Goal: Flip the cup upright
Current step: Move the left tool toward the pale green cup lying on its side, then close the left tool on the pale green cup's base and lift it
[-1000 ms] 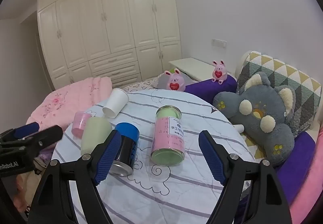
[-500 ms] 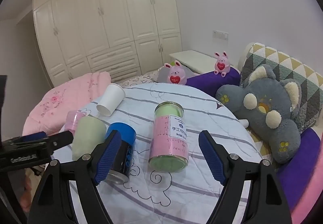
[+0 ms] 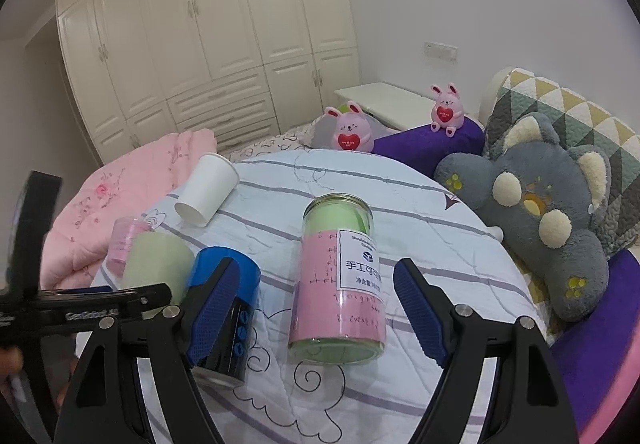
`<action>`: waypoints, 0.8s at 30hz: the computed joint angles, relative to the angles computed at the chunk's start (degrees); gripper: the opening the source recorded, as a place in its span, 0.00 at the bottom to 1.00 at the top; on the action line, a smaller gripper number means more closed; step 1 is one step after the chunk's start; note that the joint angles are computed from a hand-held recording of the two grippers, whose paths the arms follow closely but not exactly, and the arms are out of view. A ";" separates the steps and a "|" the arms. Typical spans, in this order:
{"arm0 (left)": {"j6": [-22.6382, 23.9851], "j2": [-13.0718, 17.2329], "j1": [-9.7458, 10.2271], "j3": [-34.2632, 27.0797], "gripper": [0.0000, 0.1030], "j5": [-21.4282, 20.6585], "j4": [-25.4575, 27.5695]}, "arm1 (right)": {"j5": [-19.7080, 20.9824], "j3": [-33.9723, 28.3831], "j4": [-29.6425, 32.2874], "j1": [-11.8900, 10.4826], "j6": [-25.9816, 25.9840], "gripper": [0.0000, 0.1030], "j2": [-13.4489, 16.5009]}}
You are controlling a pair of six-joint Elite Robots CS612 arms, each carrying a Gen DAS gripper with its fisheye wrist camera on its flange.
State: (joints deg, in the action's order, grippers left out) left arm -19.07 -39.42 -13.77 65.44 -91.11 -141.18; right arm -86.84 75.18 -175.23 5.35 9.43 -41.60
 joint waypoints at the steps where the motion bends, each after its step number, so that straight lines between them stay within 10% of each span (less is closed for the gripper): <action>1: -0.10 0.36 0.05 -0.66 1.00 -0.23 0.89 | 0.08 -0.17 0.22 -0.02 -0.03 0.78 0.11; 4: -0.38 1.32 0.03 -2.32 0.99 0.60 3.77 | 0.31 -0.55 0.76 -0.02 -0.05 0.78 0.36; 7: 0.36 1.47 0.41 -1.99 0.77 -2.92 2.03 | 0.40 -0.75 1.13 -0.02 -0.24 0.78 0.53; 24: 5.53 -5.08 0.00 7.09 0.77 -0.54 -4.37 | -0.61 3.34 -0.50 0.41 -1.20 0.78 -2.04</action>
